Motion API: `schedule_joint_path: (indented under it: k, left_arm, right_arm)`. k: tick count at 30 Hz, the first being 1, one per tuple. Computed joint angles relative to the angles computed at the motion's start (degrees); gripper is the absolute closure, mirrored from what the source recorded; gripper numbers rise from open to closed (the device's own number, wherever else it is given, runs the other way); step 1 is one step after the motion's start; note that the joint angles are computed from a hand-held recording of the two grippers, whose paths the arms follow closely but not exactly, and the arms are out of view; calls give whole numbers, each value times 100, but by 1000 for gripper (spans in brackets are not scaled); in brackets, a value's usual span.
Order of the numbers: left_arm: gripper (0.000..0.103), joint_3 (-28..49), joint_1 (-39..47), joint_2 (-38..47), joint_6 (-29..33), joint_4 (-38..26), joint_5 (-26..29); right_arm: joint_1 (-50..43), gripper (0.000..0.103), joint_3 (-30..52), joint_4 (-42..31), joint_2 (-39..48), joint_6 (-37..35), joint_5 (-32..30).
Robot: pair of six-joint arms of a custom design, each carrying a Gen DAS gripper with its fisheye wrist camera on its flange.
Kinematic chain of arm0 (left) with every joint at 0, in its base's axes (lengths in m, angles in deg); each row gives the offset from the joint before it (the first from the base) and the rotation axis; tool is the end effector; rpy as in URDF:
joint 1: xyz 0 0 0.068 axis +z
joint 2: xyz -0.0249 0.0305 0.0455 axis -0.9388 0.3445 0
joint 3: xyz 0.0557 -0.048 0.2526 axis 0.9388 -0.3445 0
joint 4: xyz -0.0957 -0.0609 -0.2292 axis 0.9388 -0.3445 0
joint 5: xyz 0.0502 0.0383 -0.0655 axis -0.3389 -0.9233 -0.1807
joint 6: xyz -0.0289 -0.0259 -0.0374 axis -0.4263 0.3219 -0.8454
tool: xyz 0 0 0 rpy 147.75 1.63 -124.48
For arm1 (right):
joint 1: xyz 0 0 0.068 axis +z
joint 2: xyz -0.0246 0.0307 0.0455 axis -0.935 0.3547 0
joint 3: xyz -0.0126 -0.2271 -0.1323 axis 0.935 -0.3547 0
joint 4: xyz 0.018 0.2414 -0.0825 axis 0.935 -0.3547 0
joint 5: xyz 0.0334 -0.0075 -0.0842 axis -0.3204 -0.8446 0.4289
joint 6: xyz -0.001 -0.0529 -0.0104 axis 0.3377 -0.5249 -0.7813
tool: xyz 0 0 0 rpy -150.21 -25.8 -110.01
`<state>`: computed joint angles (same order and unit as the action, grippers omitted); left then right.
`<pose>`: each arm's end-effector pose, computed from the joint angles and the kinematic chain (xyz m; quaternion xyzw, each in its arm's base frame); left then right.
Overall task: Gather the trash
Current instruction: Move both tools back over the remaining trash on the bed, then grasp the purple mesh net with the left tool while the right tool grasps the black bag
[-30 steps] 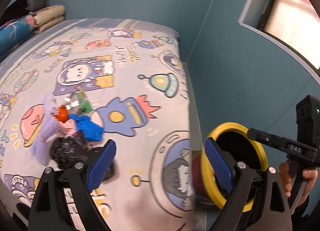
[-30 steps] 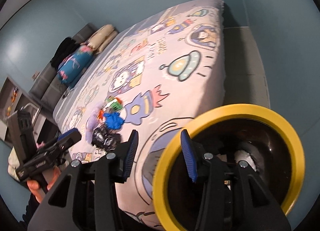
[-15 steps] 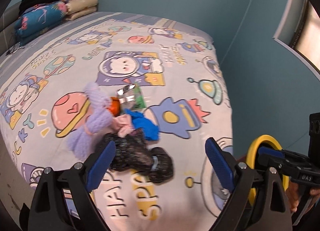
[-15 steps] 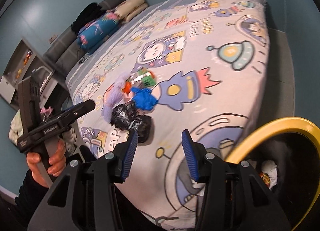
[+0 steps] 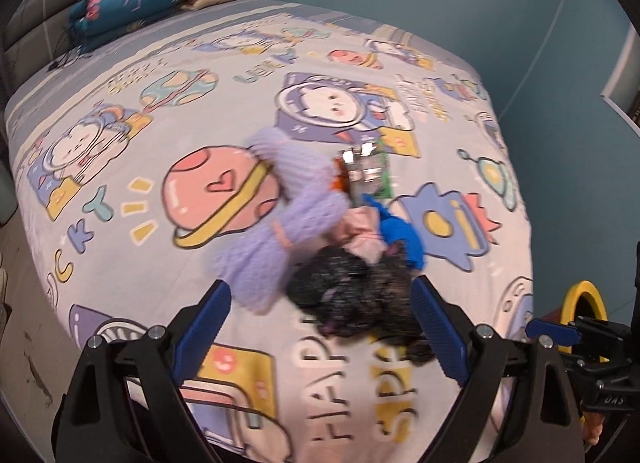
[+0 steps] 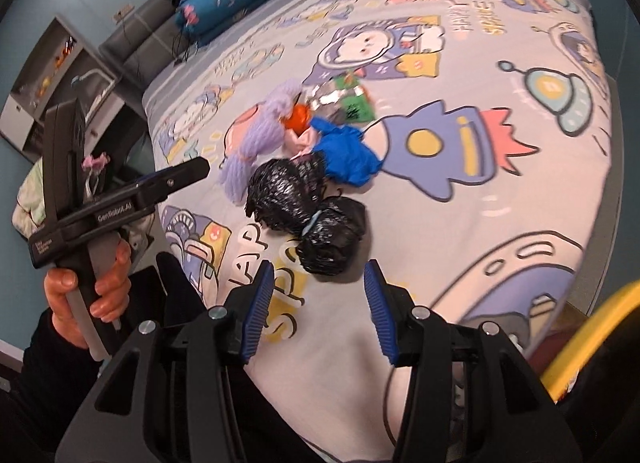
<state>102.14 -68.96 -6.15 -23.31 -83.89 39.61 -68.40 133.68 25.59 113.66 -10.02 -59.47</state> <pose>0.2756 -0.0012 0.2586 -0.0389 0.9508 -0.0885 0.2942 0.2680 0.0213 0.2686 -0.1408 0.9430 0.2337 0.1908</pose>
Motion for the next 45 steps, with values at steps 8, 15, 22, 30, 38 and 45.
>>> schedule_joint_path:
  k: [8, 15, 22, 30, 38, 45]
  left_arm:
    - [15, -78, 643, 489, 384, 267, 198]
    - [15, -41, 884, 970, 481, 486, 493]
    - [15, 224, 801, 1419, 522, 622, 532]
    - [16, 651, 645, 2036, 481, 682, 551]
    - [24, 892, 642, 2396, 421, 708, 717]
    - [50, 963, 652, 2553, 405, 680, 852]
  right_arm:
    - [721, 57, 102, 342, 553, 308, 375]
    - [1074, 53, 349, 475, 1000, 440, 675]
    - [1228, 43, 540, 605, 1392, 455, 847]
    - [1432, 37, 737, 757, 1704, 429, 1105]
    - [1595, 35, 914, 876, 1986, 407, 1435]
    - [1813, 40, 873, 1068, 2079, 425, 1822]
